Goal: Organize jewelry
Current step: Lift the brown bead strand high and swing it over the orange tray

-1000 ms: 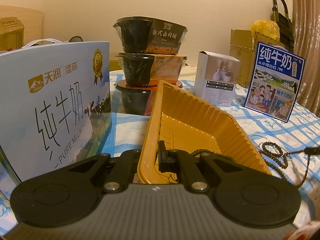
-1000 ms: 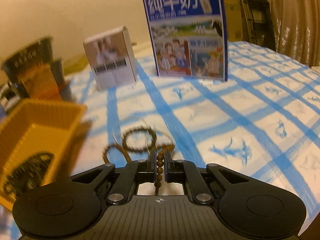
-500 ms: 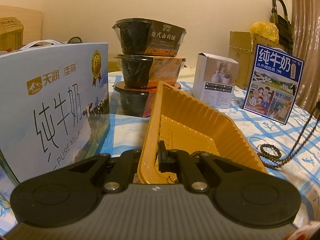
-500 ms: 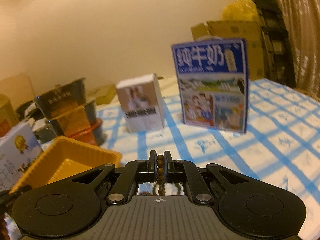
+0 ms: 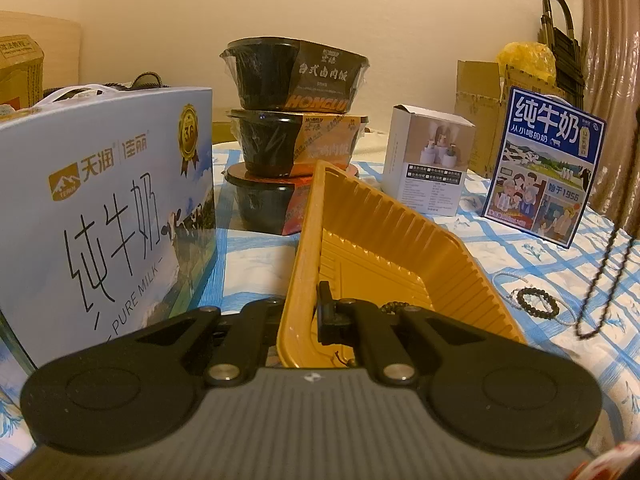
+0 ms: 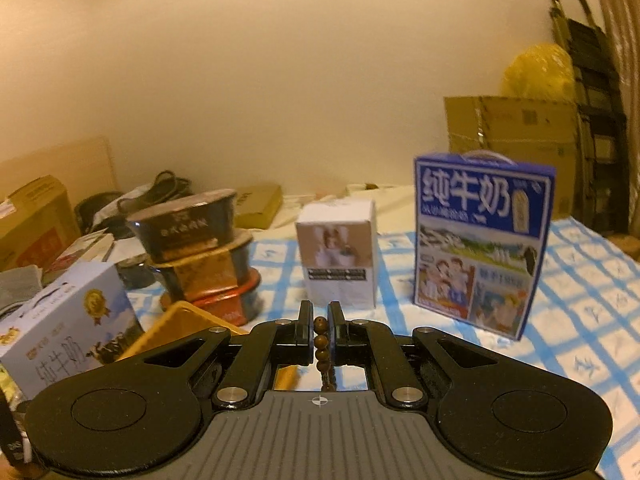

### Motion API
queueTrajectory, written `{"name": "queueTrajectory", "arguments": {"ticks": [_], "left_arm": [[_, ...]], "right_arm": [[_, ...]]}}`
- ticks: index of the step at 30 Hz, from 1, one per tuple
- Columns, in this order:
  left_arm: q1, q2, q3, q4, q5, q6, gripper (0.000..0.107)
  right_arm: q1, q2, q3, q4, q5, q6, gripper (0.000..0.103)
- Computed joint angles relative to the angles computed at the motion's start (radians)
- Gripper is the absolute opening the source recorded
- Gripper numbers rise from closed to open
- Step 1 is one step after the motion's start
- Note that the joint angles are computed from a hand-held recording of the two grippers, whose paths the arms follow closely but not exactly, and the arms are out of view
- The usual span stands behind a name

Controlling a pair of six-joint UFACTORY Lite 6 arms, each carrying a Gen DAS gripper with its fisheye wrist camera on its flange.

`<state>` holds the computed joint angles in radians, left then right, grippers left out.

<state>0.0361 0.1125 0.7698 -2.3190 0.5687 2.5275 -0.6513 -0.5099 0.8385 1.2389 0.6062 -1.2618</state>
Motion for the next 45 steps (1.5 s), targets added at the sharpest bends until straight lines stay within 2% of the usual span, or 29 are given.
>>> {"name": "queueTrajectory", "arguments": {"ticks": [10, 27, 30, 37, 42, 45], "left_arm": [[0.0, -0.002, 0.005, 0.024, -0.006, -0.03, 0.005], [0.01, 0.005, 0.011, 0.052, -0.011, -0.077, 0.006], [0.013, 0.008, 0.013, 0.062, -0.011, -0.085, 0.006], [0.02, 0.006, 0.007, 0.069, -0.011, -0.096, 0.006], [0.019, 0.007, 0.01, 0.071, -0.013, -0.096, 0.006], [0.018, 0.009, 0.011, 0.068, -0.014, -0.096, 0.006]], "right_arm": [[0.125, 0.012, 0.137, -0.163, 0.025, 0.204, 0.007], [0.557, 0.175, 0.292, -0.354, -0.153, 0.487, 0.007], [0.605, 0.206, 0.306, -0.328, -0.183, 0.482, 0.007], [0.688, 0.317, 0.332, -0.132, -0.23, 0.349, 0.007], [0.699, 0.412, 0.342, -0.032, -0.22, 0.283, 0.007], [0.699, 0.467, 0.343, -0.042, -0.21, 0.309, 0.007]]}}
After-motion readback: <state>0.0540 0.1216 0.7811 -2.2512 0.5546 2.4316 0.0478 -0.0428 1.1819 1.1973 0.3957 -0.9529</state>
